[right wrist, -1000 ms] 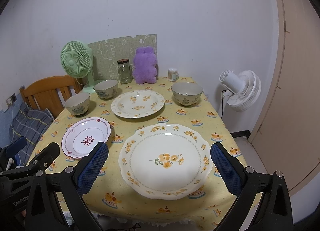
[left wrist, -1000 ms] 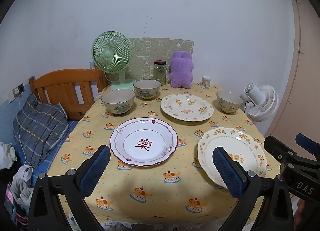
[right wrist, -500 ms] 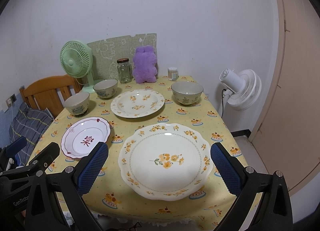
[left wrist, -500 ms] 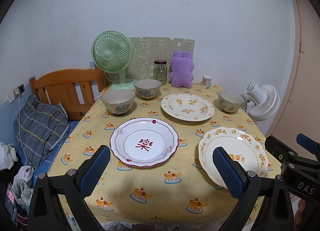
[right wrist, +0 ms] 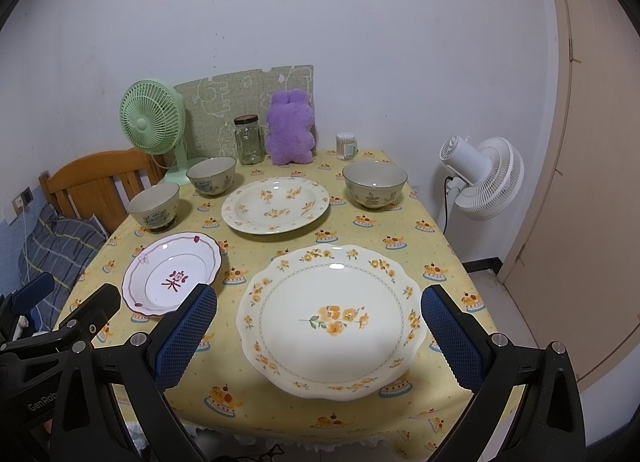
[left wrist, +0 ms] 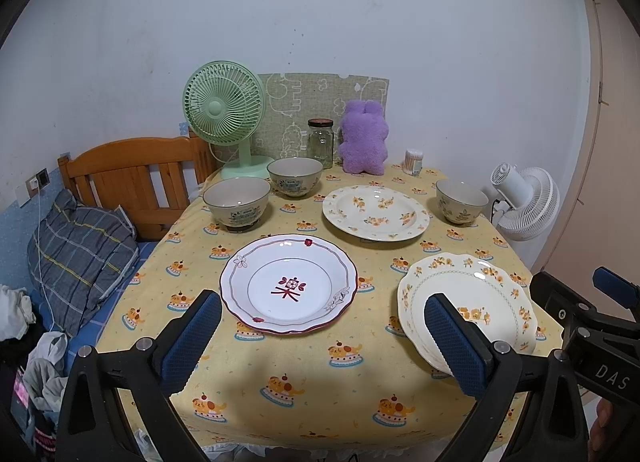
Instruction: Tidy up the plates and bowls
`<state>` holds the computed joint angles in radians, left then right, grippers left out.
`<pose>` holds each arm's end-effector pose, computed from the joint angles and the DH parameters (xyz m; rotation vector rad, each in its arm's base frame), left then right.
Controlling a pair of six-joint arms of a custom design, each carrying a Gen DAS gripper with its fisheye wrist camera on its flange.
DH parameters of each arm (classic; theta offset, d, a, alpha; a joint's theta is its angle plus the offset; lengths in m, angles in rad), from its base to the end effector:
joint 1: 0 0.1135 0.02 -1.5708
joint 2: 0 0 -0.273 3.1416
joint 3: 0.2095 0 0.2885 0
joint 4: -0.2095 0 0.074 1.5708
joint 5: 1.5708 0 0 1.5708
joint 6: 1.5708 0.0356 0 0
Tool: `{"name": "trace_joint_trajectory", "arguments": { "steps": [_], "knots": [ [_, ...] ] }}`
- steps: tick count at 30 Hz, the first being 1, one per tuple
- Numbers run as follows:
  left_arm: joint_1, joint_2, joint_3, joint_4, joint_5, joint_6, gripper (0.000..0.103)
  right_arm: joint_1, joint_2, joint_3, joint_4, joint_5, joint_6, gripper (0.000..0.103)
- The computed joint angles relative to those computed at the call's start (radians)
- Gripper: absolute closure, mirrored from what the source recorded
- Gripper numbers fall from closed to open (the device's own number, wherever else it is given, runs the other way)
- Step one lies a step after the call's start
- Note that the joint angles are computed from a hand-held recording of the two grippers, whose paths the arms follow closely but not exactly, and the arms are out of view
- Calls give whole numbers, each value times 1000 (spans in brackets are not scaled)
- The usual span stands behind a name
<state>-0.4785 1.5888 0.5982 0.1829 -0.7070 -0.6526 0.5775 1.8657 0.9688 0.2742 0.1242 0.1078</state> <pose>0.2766 -0.1174 0.1103 -0.5008 2.1008 0.2063 0.3469 0.2208 0.1279 -0.4432 2.1539 0.2502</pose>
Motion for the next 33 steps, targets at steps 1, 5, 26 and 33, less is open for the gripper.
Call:
{"name": "trace_joint_trajectory", "arguments": {
  "steps": [1,5,26,33],
  "knots": [
    [0,0,1,-1,0,0,2,0,0,1,-1,0,0,0],
    [14,3,-10,22,15,20,2,4,6,4,-2,8,8,0],
    [219,144,133,72,337,281,25,53,206,319,-255,140,161,8],
    [215,273,271,-9,412,274,31,16,271,408,-348,153,189,11]
  ]
}}
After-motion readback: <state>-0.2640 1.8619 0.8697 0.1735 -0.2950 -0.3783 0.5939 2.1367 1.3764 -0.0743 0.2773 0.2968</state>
